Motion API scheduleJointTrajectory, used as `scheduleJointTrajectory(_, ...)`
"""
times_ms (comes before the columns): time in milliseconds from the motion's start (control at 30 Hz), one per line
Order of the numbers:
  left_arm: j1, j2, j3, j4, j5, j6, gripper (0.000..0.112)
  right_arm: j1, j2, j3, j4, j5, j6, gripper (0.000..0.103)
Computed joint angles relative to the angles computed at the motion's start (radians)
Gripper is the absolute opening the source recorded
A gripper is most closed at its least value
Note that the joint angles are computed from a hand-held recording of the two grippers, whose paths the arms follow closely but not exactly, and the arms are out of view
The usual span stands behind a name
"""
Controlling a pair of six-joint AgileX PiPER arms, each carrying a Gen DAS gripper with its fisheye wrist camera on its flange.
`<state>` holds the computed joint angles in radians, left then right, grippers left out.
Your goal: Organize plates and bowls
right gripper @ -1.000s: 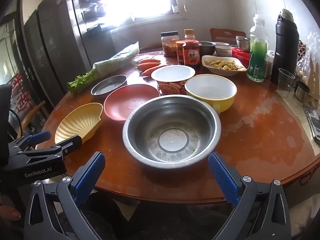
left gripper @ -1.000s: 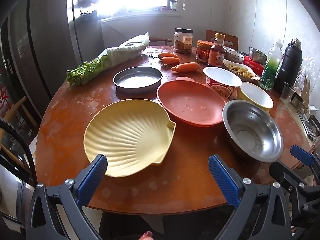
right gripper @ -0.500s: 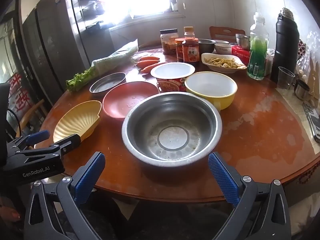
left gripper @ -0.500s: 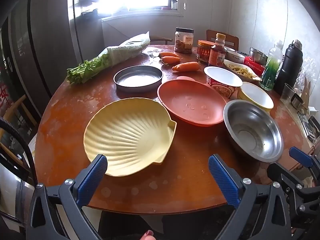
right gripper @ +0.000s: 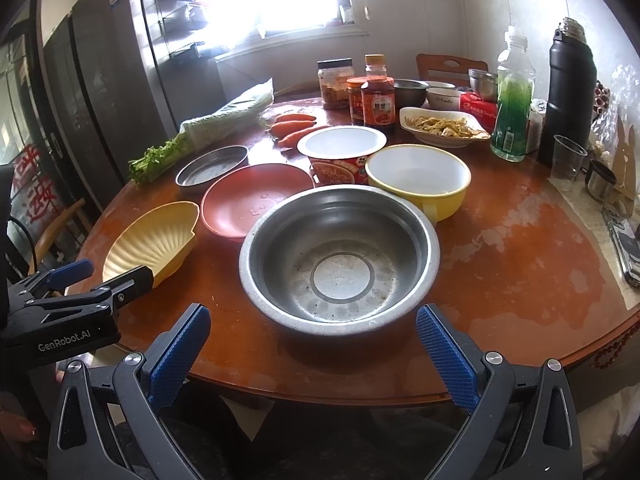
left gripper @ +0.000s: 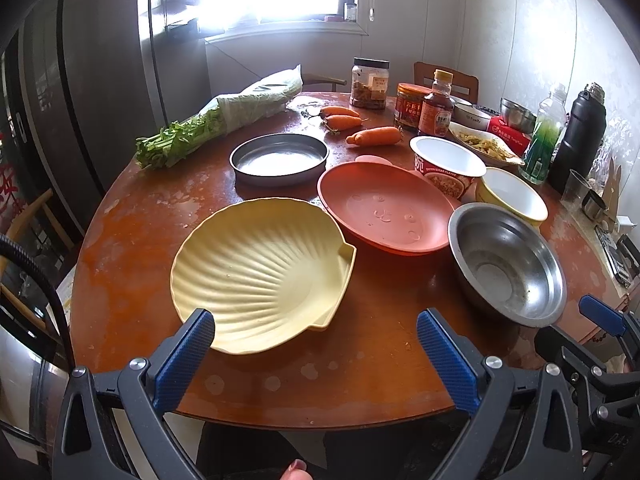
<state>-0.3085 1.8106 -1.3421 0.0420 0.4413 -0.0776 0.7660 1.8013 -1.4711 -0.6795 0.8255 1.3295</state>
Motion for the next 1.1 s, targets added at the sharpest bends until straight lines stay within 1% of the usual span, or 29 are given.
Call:
scheduleJointTrajectory(267,-0.004,0.004,-0.008,0.018,0.004,-0.015,0.102,-0.004,0.001,0.001,0.002,0.004,-0.003,0.103)
scheduleJointTrajectory(567,-0.002,0.005,-0.008,0.007,0.002,-0.002,0.102,-0.007,0.001,-0.003,0.005,0.004,-0.013,0.103)
scheduleJointTrajectory(1100,-0.005,-0.014,0.012,0.036,-0.017,-0.031,0.102,-0.001,0.006,-0.011,-0.003,0.012,-0.017,0.103)
